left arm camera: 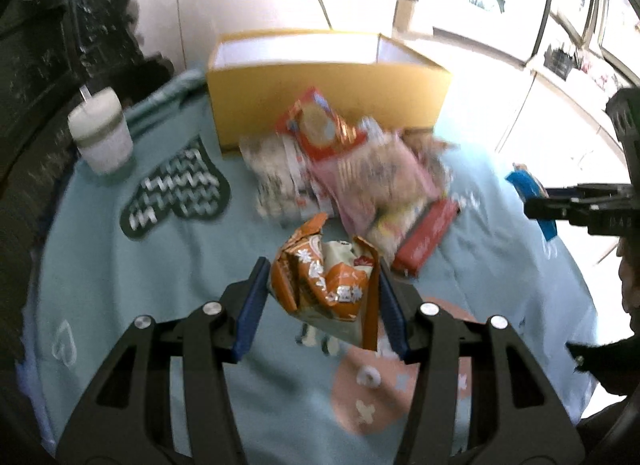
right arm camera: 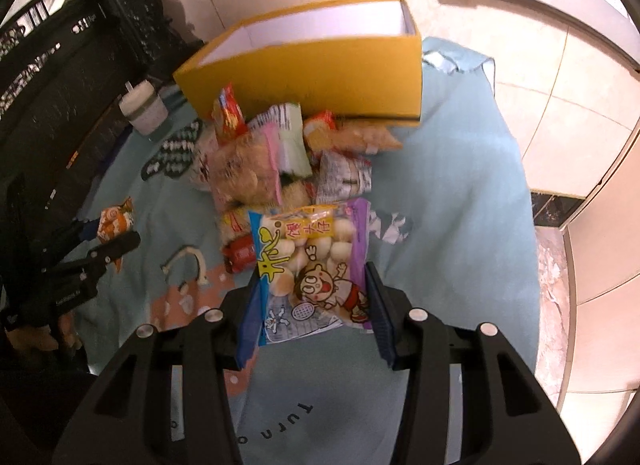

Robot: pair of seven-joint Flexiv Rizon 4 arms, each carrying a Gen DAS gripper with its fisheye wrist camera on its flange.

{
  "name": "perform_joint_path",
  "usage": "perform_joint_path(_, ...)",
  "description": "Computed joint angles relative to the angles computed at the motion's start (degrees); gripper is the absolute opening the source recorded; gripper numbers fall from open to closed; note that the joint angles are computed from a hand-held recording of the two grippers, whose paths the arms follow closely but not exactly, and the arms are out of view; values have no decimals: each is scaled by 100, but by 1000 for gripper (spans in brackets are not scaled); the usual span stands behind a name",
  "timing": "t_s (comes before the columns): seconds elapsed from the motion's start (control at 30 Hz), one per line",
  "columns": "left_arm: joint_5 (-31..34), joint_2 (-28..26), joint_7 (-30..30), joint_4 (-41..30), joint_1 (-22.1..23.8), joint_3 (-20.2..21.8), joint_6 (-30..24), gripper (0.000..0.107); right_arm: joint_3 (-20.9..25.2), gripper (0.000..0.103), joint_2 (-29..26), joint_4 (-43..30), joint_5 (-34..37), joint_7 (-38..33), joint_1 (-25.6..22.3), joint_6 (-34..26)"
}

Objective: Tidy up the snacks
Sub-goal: 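Carry both bags over the yellow box and open both tools to drop them, then grasp the white bun bag with the left tool while the right tool grasps the red-white printed bag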

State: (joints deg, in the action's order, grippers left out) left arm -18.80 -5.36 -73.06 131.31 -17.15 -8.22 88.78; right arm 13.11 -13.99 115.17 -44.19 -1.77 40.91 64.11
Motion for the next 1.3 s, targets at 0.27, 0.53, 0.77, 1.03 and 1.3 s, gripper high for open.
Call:
perform_joint_path(0.27,98,-224,-163,-997,69,39,137,53,-283,48,189,-617,-911,0,-192,-58)
perform_joint_path(0.53,1080,-932,-955,-2766,-216,519,-256,53,-491,48,-139,-1840,-1046,-850,-406,-246)
perform_joint_path(0.77,1681,-1757,-1255,-4614,-383,793,-898,53,-776,48,-759,-3003,-712,-1722,-398,-441)
perform_joint_path(1.03,2275,-2748,-1924,-6247,-616,1315,-2208,101,-987,74,-1654,-4221,396,-2652,-227,-1494)
perform_joint_path(1.3,2270,-2198,-1898,-4583,-145,952,-1564,101,-871,74,-1186,-2746,571,-2264,-202,-918)
